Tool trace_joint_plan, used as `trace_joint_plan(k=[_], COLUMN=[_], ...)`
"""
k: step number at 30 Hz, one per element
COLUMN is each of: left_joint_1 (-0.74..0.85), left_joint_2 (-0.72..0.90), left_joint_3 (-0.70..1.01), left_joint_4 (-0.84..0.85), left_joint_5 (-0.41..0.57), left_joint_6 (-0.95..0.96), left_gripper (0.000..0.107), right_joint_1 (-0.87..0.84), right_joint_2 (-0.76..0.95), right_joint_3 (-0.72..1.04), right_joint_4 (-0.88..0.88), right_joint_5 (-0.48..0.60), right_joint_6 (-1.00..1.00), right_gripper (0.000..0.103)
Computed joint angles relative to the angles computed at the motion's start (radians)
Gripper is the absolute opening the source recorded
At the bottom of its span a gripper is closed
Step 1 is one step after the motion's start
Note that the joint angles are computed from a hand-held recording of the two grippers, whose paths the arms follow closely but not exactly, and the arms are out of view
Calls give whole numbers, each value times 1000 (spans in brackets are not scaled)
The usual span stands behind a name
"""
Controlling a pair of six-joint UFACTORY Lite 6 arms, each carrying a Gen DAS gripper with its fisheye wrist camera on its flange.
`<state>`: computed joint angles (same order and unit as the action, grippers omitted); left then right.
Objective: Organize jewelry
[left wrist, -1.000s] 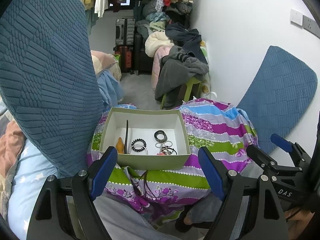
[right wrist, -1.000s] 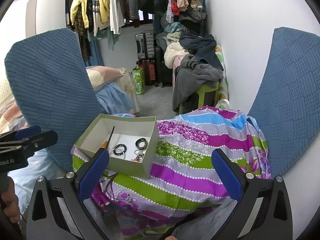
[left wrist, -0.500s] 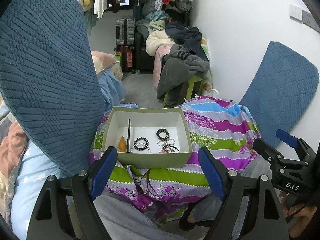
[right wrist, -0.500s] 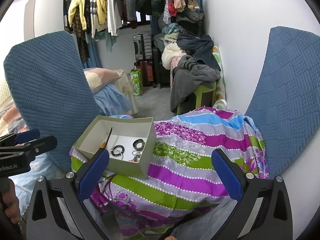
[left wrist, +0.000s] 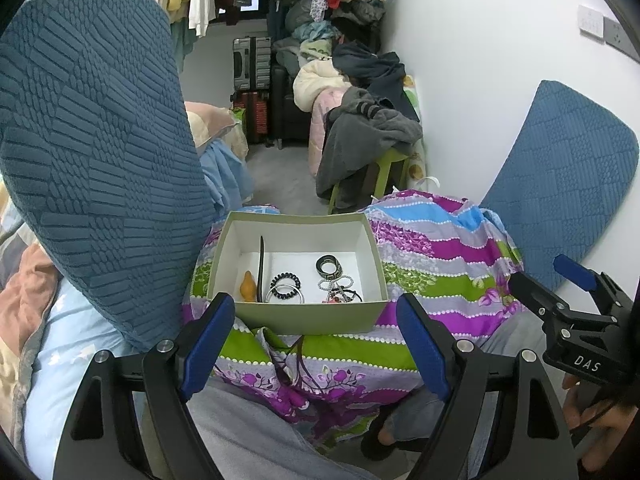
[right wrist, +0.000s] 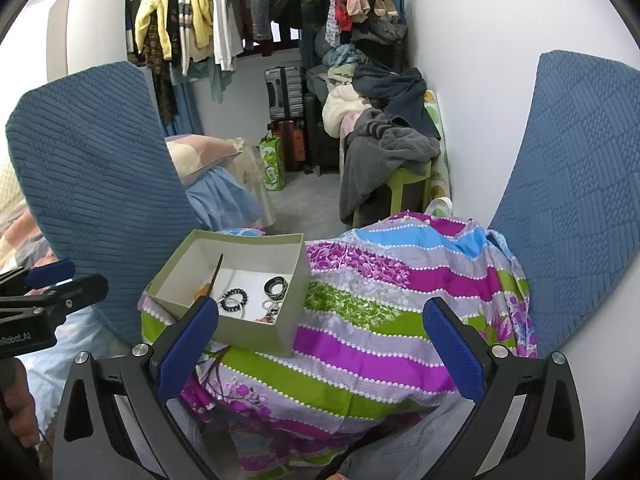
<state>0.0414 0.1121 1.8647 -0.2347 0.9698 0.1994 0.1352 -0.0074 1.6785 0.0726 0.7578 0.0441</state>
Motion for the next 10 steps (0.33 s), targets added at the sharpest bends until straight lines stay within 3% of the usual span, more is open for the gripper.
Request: trace_joint_plan(k=[10], left_joint_1=[11], left_joint_2=[1], left_joint_3=[12], left_joint_4=[-19], left_joint_5=[10], left_joint_6=[14], left_gripper=[83], right_joint_1=[5], right_joint_2=[1], right_joint_3=[0], right_joint_4=[-25], right_joint_5=[-3], right_joint_6=[18], right_gripper=[103])
